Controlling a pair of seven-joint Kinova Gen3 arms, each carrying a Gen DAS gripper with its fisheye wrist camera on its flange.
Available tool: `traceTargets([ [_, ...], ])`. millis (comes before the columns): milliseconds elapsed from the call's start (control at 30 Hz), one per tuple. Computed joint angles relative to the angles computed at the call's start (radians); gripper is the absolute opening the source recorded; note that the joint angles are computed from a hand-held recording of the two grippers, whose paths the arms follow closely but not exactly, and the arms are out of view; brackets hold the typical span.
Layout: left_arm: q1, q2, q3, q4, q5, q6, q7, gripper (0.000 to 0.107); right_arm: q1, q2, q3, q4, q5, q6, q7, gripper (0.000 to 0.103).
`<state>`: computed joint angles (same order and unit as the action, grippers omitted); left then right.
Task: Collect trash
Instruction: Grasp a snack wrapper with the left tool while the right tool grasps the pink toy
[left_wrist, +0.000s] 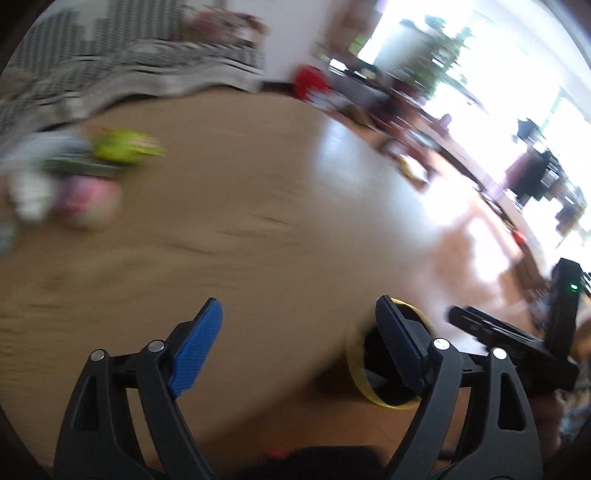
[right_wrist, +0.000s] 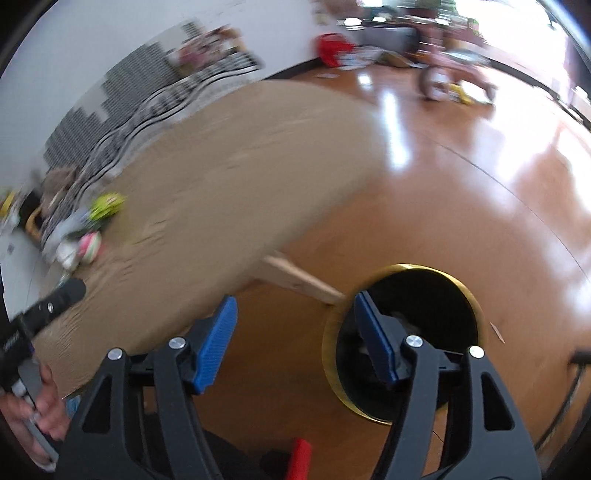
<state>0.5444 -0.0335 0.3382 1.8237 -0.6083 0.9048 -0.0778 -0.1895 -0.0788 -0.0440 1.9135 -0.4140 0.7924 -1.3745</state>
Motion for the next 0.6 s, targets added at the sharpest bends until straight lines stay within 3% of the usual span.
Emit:
traceTargets([
  [100,-0.025,-0.139,-0.095,0.108,0.024,0.118,-0.038,0.083,-0.085,0.068,-0.095,-0.072,0.014,-0.026,-0.045,0.064],
  [233,-0.171,-0.275,-0.161,0.213,0.061,0.180,-0.197,0.083,-0.214,0.195,-0.193,-0.225,0.100,-0.020,-0.116,0.065],
  [333,-0.216,-0.332,-0.300,0.270,0.069,0.137,-0.319,0.083,-0.336,0.309,-0.229,-0.364,0.188,-0.017,-0.146,0.066],
  [433,-0.242,-0.319,-0.417,0.289,0.080,0.059,-0.437,0.083,-0.454,0.425,-0.213,-0.503,0.232,-0.011,-0.153,0.066],
  [500,-0.285,-0.296,-0.446,0.303,0.097,-0.002,-0.507,0.083,-0.505,0.491,-0.208,-0.596,0.278,0.015,-0.174,0.066],
  [600,-0.342,-0.266,-0.432,0.328,0.106,-0.053,-0.536,0.083,-0.575,0.586,-0.178,-0.735,0.338,0.084,-0.222,0.067],
])
